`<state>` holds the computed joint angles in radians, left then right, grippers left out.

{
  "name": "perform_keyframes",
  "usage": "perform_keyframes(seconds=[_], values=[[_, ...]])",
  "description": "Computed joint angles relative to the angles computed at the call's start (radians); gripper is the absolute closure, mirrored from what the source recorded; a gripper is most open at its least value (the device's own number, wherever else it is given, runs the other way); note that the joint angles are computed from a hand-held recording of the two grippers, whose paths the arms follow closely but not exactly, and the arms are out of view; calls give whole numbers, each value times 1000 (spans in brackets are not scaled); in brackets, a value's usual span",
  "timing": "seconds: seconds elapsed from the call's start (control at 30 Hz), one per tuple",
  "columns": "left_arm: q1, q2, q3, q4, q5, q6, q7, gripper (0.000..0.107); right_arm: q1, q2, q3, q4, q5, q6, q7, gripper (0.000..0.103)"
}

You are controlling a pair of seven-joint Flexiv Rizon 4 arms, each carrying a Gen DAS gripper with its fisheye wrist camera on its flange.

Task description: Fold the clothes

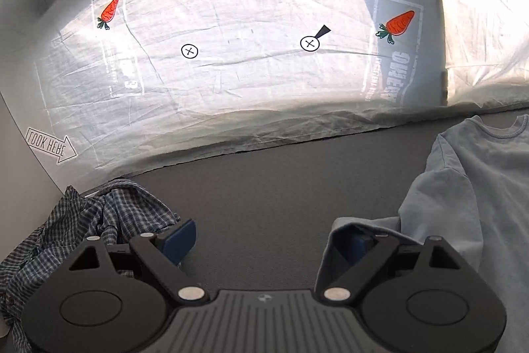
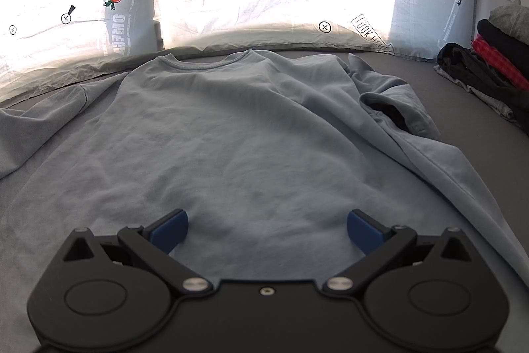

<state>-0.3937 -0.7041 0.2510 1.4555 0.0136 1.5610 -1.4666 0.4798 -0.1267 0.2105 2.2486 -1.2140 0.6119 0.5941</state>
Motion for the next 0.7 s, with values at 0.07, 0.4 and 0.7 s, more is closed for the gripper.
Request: perform_keyframes(seconds=[0.07,0.4,0.7], values=[[59,-14,-51,-49,-47,-66,3,16,0,0,0,0,0,0,1,0],[217,-82,-132,-258,-197,-423,-308,17,0,0,0,1,-2,1,2,0],[441,61,-576,86,-321,-252,282,22,0,-1,0,0,-2,0,2,0]])
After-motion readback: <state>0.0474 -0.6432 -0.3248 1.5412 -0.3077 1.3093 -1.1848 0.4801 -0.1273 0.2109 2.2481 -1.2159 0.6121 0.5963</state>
